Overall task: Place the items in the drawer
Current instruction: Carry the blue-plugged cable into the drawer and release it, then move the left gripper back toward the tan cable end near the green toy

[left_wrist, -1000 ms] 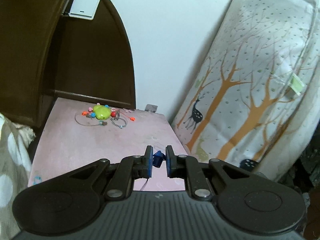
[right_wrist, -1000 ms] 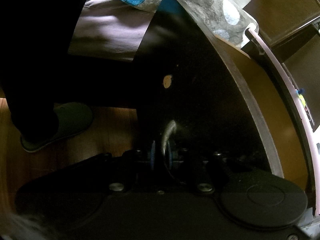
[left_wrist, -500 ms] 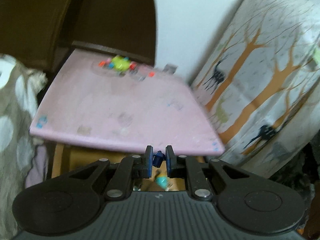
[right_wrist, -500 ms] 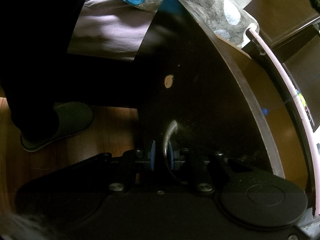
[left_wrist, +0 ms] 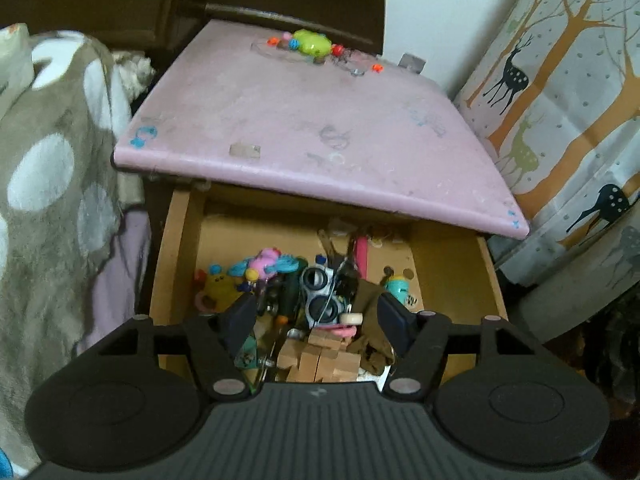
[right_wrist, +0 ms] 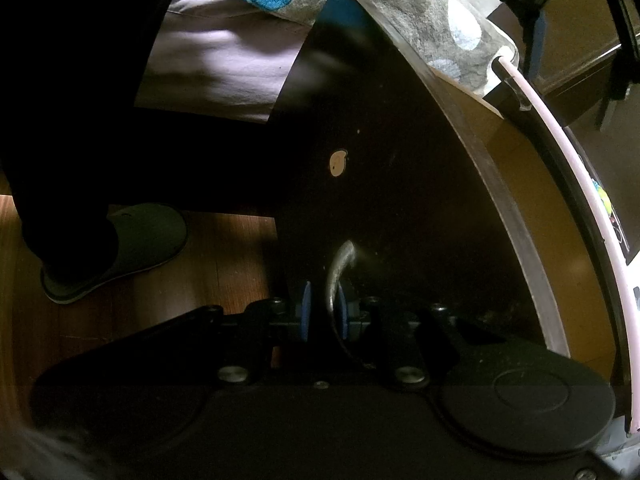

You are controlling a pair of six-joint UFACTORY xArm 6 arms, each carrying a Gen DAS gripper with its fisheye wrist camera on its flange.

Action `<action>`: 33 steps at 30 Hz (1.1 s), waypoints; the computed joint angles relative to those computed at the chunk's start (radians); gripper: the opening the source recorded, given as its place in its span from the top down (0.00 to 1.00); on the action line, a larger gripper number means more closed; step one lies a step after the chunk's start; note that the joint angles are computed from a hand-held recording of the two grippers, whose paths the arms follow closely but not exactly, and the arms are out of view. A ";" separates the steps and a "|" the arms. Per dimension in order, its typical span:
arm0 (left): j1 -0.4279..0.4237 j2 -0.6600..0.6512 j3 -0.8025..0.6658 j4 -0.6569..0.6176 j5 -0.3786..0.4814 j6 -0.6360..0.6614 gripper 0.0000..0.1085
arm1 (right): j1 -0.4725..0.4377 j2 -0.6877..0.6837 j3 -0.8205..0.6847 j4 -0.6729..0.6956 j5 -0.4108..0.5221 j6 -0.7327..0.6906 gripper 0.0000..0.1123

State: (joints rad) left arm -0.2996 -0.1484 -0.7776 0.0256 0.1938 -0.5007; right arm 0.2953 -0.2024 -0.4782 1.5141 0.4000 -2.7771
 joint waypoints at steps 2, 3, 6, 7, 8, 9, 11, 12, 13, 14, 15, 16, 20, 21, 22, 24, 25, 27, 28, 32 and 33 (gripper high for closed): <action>-0.004 0.008 -0.009 0.019 -0.036 -0.009 0.39 | 0.000 0.000 0.000 0.000 0.000 0.000 0.87; -0.008 0.019 -0.022 0.002 -0.046 0.010 0.39 | -0.002 0.000 0.000 0.001 0.003 -0.002 0.87; -0.011 0.060 -0.073 -0.018 -0.065 0.053 0.39 | -0.006 0.003 -0.001 0.003 0.007 -0.007 0.87; -0.003 0.074 -0.094 0.046 -0.066 0.003 0.39 | -0.007 0.003 -0.001 0.002 0.007 -0.008 0.87; 0.008 0.089 -0.117 0.134 -0.069 -0.067 0.39 | -0.008 0.003 -0.001 0.001 0.010 -0.008 0.87; 0.018 0.106 -0.139 0.185 -0.077 -0.100 0.39 | -0.010 0.003 -0.002 0.001 0.012 -0.008 0.87; 0.028 0.139 -0.182 0.179 -0.085 -0.069 0.39 | -0.013 0.005 -0.003 0.000 0.016 -0.009 0.87; 0.030 0.158 -0.205 0.153 -0.088 -0.032 0.39 | -0.015 0.005 -0.003 -0.001 0.018 -0.010 0.87; 0.034 0.179 -0.232 0.151 -0.086 -0.011 0.39 | -0.014 0.005 -0.003 -0.002 0.018 -0.009 0.87; 0.040 0.202 -0.263 0.165 -0.082 0.000 0.39 | -0.014 0.005 -0.003 -0.002 0.018 -0.009 0.87; 0.045 0.225 -0.294 0.178 -0.077 0.011 0.39 | -0.016 0.005 -0.003 -0.002 0.020 -0.010 0.87; 0.053 0.251 -0.329 0.221 -0.071 -0.008 0.39 | -0.017 0.005 -0.003 -0.001 0.022 -0.012 0.87; 0.075 0.387 -0.500 0.315 -0.053 -0.017 0.39 | -0.019 0.004 -0.002 -0.002 0.026 -0.013 0.87; 0.077 0.421 -0.542 0.299 -0.049 0.009 0.39 | -0.019 0.004 -0.002 -0.002 0.026 -0.011 0.87; 0.080 0.457 -0.587 0.293 -0.041 0.024 0.39 | -0.019 0.003 -0.001 0.000 0.027 -0.013 0.87; 0.085 0.539 -0.691 0.283 -0.017 0.050 0.39 | -0.022 0.004 -0.002 0.003 0.032 -0.017 0.87; 0.086 0.579 -0.742 0.266 -0.008 0.074 0.39 | -0.022 0.004 -0.002 0.003 0.032 -0.017 0.87; 0.091 0.658 -0.846 0.248 0.016 0.109 0.39 | -0.024 0.004 -0.001 0.003 0.036 -0.018 0.87; 0.093 0.698 -0.899 0.224 0.028 0.137 0.39 | -0.025 0.004 -0.002 0.002 0.037 -0.019 0.87; 0.099 0.853 -1.120 0.125 0.102 0.249 0.40 | -0.031 0.005 -0.001 0.004 0.046 -0.023 0.87; 0.101 0.894 -1.180 0.115 0.123 0.264 0.40 | -0.032 0.004 0.000 0.004 0.046 -0.022 0.87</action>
State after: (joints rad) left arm -0.1989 0.7456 -1.9580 0.1403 0.3170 -0.2363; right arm 0.2633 -0.1985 -0.4784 1.5180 0.4462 -2.7993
